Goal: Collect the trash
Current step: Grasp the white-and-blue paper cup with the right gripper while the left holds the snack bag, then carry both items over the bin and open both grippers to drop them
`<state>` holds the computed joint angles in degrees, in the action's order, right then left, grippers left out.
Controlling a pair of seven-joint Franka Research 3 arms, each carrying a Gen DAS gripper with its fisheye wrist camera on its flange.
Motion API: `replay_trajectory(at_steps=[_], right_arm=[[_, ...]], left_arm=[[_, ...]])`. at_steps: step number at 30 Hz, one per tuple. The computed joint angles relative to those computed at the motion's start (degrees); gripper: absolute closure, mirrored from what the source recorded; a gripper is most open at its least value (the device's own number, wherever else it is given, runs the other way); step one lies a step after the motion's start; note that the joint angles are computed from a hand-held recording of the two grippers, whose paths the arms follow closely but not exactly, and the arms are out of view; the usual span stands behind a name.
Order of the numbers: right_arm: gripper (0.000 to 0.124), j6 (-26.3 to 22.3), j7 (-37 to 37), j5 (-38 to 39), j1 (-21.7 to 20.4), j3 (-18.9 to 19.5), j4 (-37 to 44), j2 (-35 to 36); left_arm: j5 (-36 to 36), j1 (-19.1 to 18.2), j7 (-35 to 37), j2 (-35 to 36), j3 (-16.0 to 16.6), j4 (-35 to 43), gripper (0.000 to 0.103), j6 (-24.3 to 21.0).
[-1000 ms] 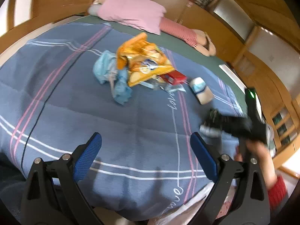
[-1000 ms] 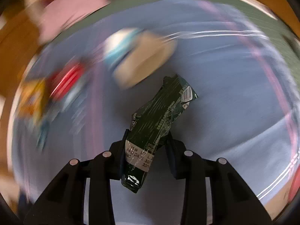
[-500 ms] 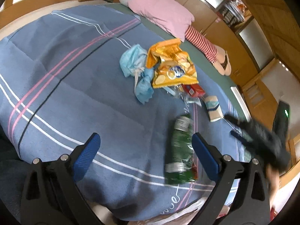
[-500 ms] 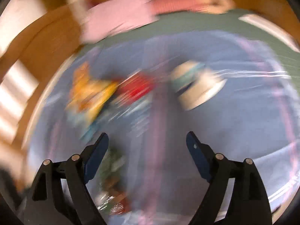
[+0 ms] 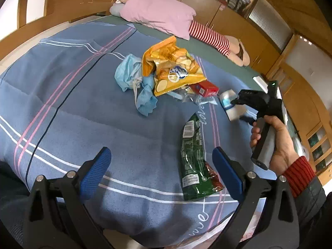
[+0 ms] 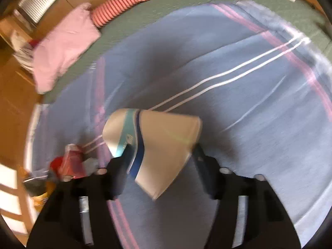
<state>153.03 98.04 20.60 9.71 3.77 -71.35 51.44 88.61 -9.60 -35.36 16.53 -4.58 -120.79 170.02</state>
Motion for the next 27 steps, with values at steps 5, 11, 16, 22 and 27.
replay_trajectory(at_steps=[5, 11, 16, 22, 27], right_arm=[[0.118, 6.9, -17.7, 8.6, -7.3, 11.1, -11.4, -7.2], [0.121, 13.8, -38.4, 21.9, -15.4, 21.3, -29.9, -20.7], [0.121, 14.7, -55.0, 39.3, -23.4, 29.0, -42.1, -30.6], [0.121, 13.4, -65.1, 51.2, -24.1, 29.1, -51.5, -39.6], [0.121, 13.3, -71.4, 58.1, -21.3, 27.2, -55.9, -45.0]], left_arm=[[-2.4, 0.5, 0.0, 0.7, 0.7, -0.2, 0.006, 2.5], [-11.1, 0.5, 8.9, 2.9, 0.9, 0.6, 0.006, 4.3], [-18.2, -1.5, 23.2, 5.5, 0.6, 3.8, 0.006, 2.9], [-37.0, 1.9, 50.7, 11.3, -7.1, 9.8, 0.02, -4.8], [-43.1, 1.7, 59.8, 11.7, -7.2, 8.9, 0.072, -4.2]])
